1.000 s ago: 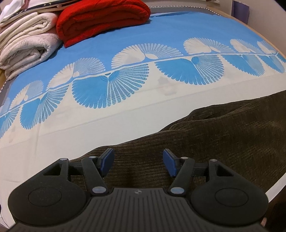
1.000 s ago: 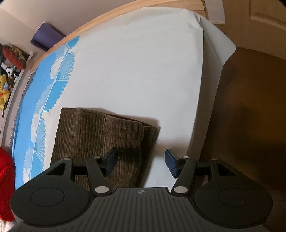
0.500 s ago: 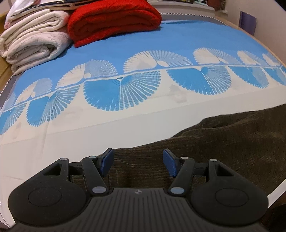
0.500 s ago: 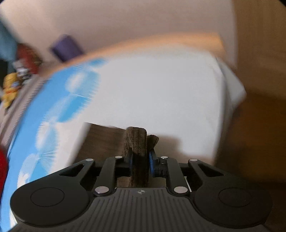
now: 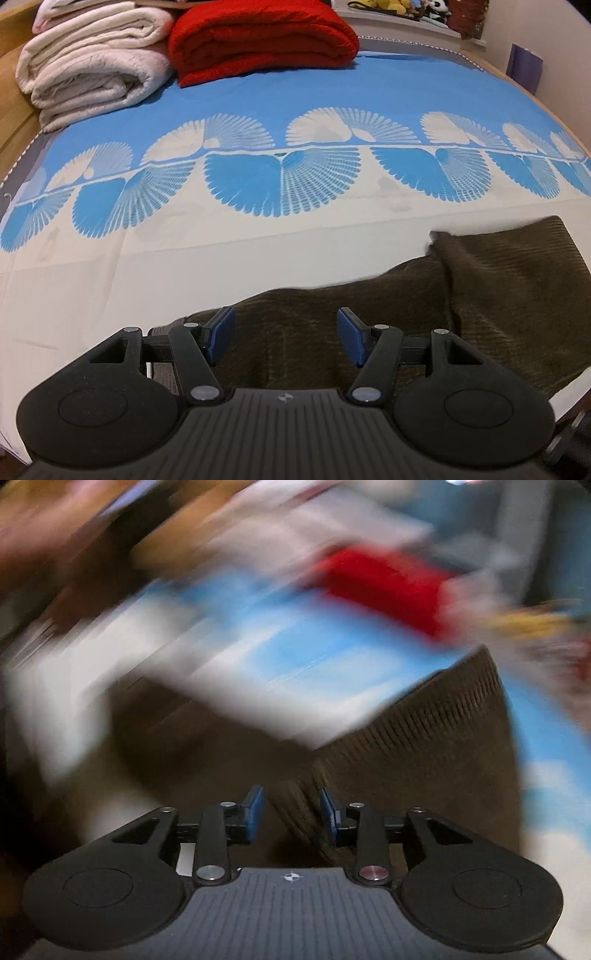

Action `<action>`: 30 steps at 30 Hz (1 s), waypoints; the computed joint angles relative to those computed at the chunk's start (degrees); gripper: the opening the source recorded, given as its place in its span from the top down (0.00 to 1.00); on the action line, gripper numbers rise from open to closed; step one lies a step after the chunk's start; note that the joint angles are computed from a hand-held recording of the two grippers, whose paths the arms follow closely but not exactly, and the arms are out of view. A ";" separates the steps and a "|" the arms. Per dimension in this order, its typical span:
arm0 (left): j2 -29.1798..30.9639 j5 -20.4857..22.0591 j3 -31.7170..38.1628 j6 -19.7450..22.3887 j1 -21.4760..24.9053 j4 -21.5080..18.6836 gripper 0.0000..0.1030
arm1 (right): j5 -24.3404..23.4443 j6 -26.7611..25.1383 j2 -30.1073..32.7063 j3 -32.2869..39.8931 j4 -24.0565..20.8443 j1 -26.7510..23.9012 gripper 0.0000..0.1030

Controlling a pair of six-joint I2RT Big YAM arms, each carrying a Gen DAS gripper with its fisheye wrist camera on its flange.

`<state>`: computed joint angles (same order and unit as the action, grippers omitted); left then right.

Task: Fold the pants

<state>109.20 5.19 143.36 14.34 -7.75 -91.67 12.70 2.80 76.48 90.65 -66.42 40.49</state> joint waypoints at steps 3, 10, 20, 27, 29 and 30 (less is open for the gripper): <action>-0.58 0.86 -0.63 0.17 1.26 0.16 0.35 | 0.94 -3.27 0.80 0.06 -0.94 2.05 0.63; 0.04 0.23 0.21 -0.29 3.00 -0.68 0.34 | 12.64 6.23 2.62 1.63 -1.48 -2.20 0.38; 0.73 -0.30 1.07 -0.52 2.94 -1.42 0.34 | 5.97 10.21 8.04 2.80 -4.54 -4.03 0.36; 1.39 -0.56 1.82 -0.21 2.74 -1.45 0.34 | 6.99 9.61 5.82 2.85 -0.30 -4.60 0.74; 1.32 -0.55 1.83 -0.53 2.58 -1.42 0.34 | 8.98 9.45 3.40 2.53 4.02 -4.16 0.75; 1.33 -0.44 1.93 -0.63 2.48 -1.38 0.34 | 9.39 8.41 2.07 2.16 6.05 -3.75 0.75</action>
